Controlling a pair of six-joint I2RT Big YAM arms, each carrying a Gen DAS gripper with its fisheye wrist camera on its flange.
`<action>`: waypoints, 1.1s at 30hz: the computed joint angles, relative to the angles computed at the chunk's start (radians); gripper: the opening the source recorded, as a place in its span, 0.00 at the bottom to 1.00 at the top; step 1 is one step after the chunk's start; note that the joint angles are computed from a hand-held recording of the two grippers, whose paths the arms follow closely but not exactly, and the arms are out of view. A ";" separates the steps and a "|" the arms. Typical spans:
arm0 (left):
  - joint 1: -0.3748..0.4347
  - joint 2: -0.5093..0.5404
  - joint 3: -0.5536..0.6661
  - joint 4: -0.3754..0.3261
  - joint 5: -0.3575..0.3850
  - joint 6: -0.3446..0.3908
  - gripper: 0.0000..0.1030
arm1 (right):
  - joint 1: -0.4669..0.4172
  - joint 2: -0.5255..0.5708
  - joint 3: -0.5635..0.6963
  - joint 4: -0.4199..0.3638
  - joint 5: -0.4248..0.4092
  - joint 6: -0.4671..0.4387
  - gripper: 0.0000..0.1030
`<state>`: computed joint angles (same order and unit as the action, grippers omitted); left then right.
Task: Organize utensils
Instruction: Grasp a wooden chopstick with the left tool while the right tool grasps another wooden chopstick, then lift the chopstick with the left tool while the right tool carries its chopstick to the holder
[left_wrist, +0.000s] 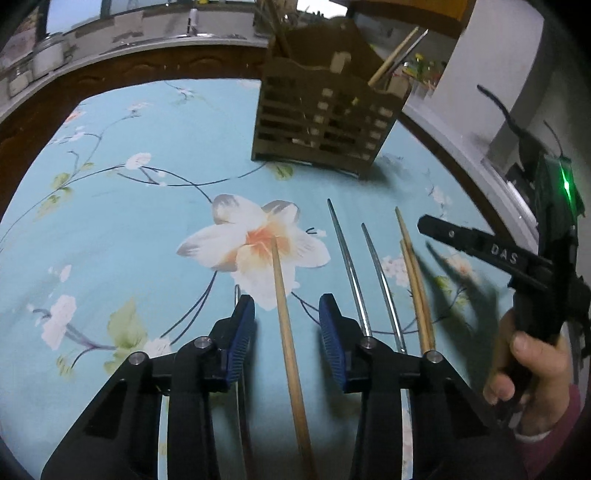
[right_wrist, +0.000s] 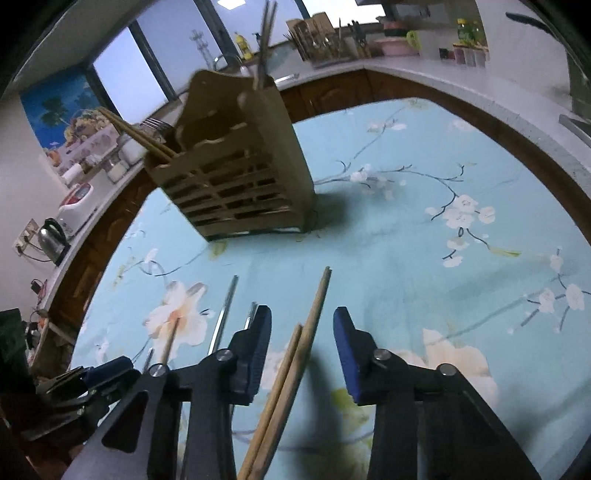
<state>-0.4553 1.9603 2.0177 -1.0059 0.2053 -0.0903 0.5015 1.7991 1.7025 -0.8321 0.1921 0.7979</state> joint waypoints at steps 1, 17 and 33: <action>-0.002 0.018 0.025 -0.018 -0.006 0.004 0.32 | -0.005 0.010 0.012 -0.012 0.000 -0.003 0.32; -0.015 0.163 0.227 -0.109 -0.028 0.043 0.06 | -0.016 0.157 0.199 -0.186 0.074 -0.111 0.09; 0.019 -0.007 0.066 0.032 0.102 -0.042 0.04 | 0.001 -0.013 0.068 -0.029 0.042 -0.076 0.04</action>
<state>-0.4366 1.9534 2.0837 -0.9739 0.3073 -0.1322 0.5025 1.7866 1.7709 -0.8611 0.2339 0.7223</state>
